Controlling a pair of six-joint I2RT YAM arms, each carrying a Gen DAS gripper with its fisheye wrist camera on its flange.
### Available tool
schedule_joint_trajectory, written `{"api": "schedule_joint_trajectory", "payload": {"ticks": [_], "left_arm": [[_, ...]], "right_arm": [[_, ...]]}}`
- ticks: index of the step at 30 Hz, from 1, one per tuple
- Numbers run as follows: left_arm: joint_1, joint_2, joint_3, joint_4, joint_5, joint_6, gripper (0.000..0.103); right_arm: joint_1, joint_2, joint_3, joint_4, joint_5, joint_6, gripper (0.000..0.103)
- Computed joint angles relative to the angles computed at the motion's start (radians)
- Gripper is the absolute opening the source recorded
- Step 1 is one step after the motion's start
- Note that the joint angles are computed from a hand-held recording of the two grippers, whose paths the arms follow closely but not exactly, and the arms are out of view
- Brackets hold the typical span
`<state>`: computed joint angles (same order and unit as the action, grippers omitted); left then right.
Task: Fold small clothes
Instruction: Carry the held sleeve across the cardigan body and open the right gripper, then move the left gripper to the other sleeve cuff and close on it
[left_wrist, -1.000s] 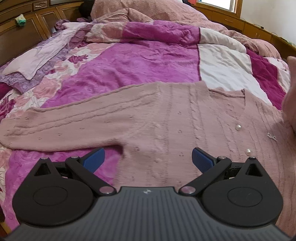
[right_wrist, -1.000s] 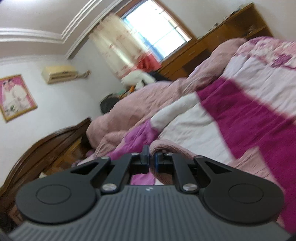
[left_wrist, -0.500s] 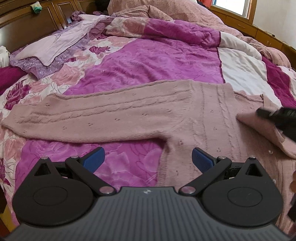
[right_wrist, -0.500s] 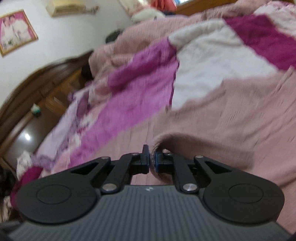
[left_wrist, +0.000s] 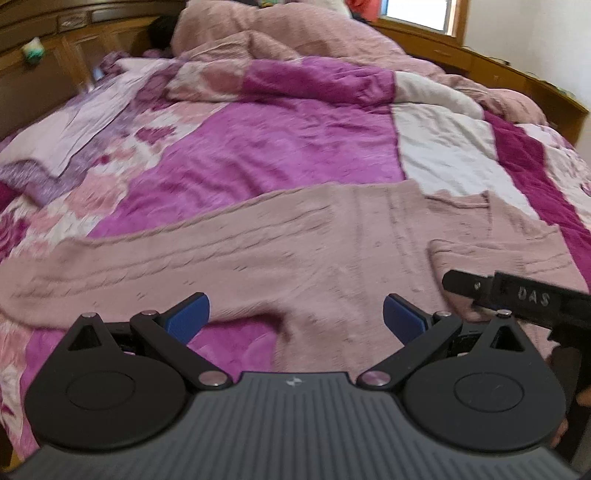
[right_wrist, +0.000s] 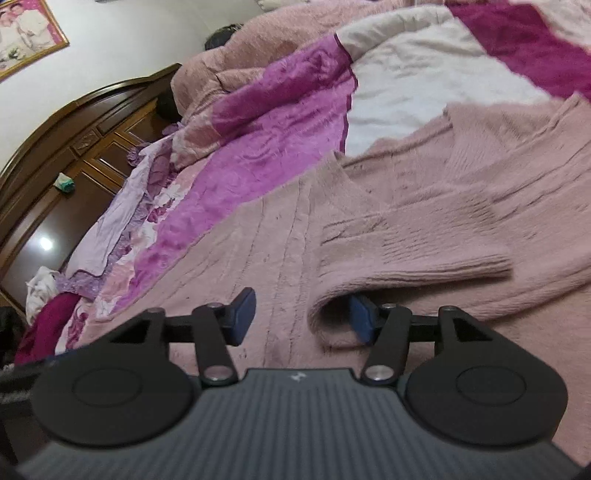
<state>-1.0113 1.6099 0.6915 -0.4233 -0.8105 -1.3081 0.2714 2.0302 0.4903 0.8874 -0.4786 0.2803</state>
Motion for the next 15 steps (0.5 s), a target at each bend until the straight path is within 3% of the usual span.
{"api": "schedule_joint_trajectory", "payload": {"ticks": [9,15], "left_arm": [[0.012,0.106,0.124,0.119,0.025,0.19,0.103],[0.023,0.232,0.238,0.22,0.071,0.338,0.103]], "right_arm": [[-0.181,-0.165,-0.112,-0.085,0.037,-0.157,0.058],[-0.301,-0.135,-0.1,-0.061,0.104,-0.196,0.058]]}}
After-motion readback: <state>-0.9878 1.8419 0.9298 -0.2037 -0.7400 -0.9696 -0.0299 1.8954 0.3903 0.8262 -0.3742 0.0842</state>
